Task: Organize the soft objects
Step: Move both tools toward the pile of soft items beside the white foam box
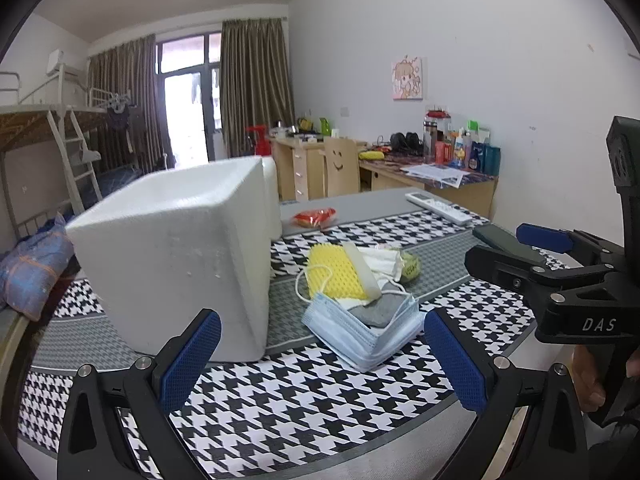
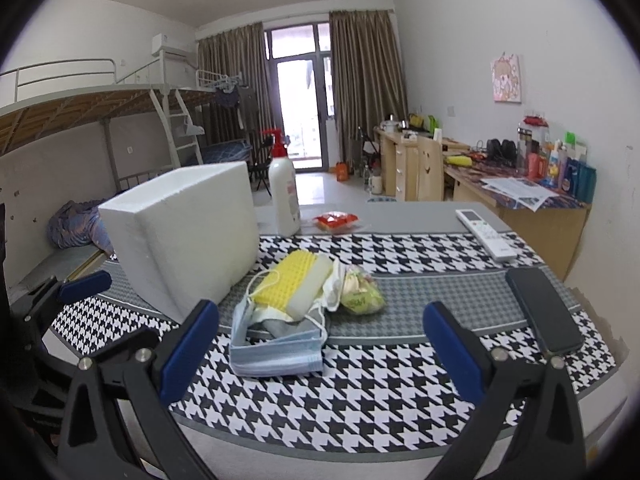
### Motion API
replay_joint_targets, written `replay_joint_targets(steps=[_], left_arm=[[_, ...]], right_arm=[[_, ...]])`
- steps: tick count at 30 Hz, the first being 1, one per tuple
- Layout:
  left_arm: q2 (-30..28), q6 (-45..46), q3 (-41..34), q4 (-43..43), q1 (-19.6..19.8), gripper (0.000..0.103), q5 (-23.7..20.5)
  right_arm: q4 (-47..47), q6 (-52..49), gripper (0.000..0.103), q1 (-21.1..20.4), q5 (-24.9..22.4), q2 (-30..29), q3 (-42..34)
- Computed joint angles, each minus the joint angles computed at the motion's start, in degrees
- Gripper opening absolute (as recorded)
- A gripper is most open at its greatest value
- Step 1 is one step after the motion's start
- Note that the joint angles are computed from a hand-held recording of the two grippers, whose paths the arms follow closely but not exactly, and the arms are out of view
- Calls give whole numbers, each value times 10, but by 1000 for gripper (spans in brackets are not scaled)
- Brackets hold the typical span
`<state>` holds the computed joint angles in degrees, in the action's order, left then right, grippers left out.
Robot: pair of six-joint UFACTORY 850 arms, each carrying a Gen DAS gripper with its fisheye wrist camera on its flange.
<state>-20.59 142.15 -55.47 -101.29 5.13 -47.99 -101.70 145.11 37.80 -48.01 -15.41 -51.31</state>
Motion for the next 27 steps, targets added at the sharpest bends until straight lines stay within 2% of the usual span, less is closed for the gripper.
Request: replay_joint_targets(steps=[27], left_arm=[[-56,-94,-47,61,-63,101,118]], right_arm=[[4,-30,103,-100,166,-30,-22]])
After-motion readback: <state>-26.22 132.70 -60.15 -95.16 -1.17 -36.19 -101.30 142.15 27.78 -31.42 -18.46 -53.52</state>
